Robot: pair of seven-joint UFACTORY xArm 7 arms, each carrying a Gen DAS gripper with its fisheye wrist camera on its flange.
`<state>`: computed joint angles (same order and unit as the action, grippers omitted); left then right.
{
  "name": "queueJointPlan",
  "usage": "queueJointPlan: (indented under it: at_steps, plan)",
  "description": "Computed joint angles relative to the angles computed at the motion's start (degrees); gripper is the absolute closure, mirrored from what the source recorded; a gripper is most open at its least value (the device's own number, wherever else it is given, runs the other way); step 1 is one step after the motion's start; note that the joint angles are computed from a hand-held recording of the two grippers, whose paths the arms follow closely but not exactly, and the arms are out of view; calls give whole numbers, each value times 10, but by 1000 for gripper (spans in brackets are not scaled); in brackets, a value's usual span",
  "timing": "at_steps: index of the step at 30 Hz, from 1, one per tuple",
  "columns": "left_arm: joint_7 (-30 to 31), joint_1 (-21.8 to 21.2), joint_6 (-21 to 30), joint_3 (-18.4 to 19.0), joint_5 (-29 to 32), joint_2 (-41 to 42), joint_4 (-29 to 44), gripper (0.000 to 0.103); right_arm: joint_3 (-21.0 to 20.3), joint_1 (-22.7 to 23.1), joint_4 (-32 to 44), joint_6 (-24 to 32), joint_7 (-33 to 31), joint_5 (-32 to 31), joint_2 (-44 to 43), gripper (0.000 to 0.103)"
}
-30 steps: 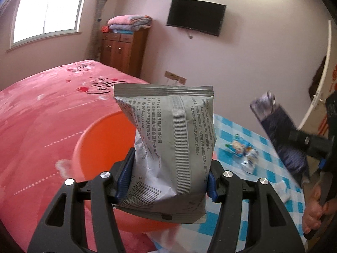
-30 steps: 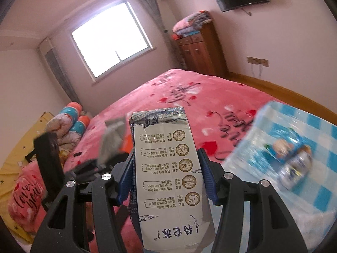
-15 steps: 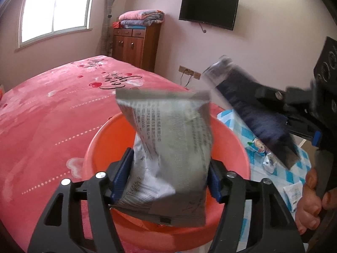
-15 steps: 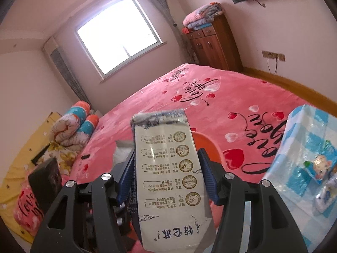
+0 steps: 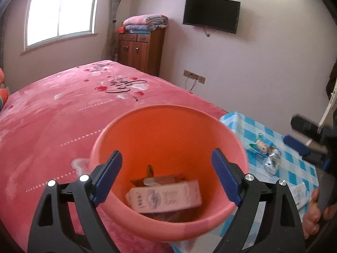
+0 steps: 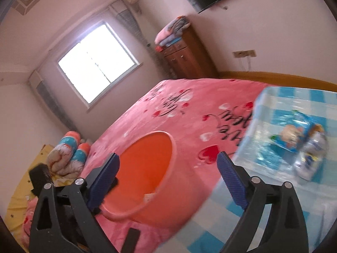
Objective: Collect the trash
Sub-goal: 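Move both open grippers back over the table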
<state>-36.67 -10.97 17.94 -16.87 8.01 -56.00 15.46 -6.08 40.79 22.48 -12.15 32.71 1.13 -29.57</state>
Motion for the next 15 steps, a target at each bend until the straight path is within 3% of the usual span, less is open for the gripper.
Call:
queueJointPlan:
  at_steps: [9, 15]
  plan:
    - [-33, -18, 5, -50, 15, -34, 8, 16, 201, -183, -145, -24, 54, 29, -138, 8]
    - [-51, -57, -30, -58, 13, -56, -9, 16, 224, -197, -223, -18, 92, 15, -242, 5]
